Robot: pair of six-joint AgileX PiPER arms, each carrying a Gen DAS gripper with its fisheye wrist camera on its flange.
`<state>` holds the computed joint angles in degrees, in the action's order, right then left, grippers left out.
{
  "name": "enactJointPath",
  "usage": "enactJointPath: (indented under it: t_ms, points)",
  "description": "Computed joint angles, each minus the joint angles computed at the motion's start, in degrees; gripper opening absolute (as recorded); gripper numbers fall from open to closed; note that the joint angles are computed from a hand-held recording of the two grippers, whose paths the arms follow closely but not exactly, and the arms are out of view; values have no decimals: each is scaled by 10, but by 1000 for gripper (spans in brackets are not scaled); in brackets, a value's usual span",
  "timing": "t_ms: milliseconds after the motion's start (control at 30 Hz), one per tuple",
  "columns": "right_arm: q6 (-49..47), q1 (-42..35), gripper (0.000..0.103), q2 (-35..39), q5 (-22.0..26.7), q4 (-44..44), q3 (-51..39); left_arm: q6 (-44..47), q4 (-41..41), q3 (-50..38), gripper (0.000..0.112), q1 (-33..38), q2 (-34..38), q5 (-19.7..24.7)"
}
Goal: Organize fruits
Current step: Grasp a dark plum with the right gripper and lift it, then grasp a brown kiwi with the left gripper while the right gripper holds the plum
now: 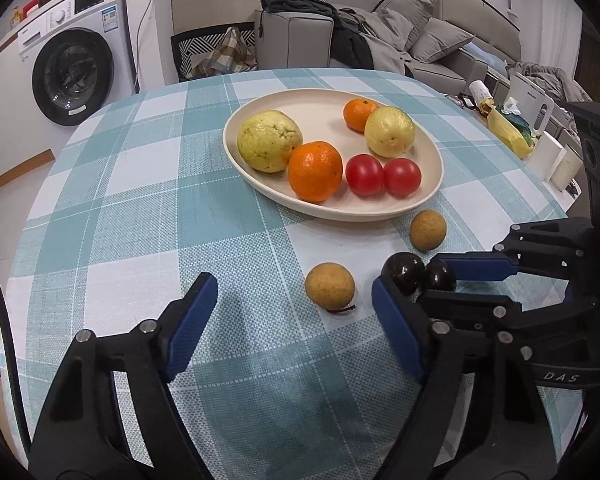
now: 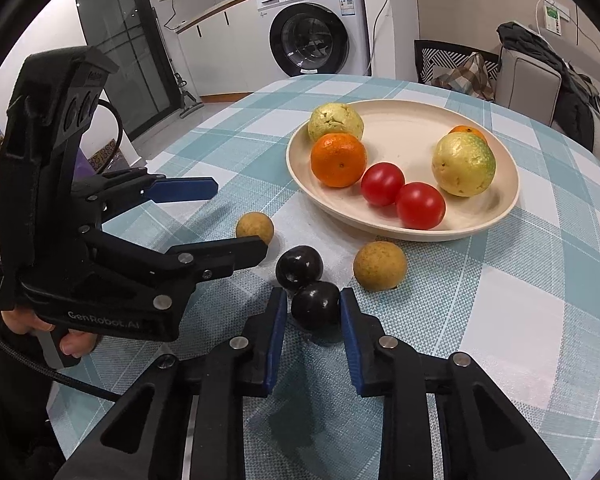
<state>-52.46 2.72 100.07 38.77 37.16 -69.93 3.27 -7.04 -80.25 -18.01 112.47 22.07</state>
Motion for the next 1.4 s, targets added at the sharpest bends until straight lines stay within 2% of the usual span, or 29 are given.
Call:
enactJointPath:
  t_ms: [400,833,933,1000,1100,1400]
  points:
    - [-26,-9,25,-12,6,14,4,46,-46,-20,61,7,15,23]
    - [-30,-33,25,-23,17,26,-2,51,-45,-36,54,5,26,36]
    - [-30,-37,25,-25,18,27,-3,68,-59,-37,45,6,26,37]
    - [-30,-40,25,-24,19,29,-4,84,-70,-34,34,5,25,36]
    - [-26,-43,25,-20,18,29,-7,113,-91,-33,23,4,24,39]
    - [-28,-52,25,-14,20,34,-15,126,-104,-24,23,3,17,31]
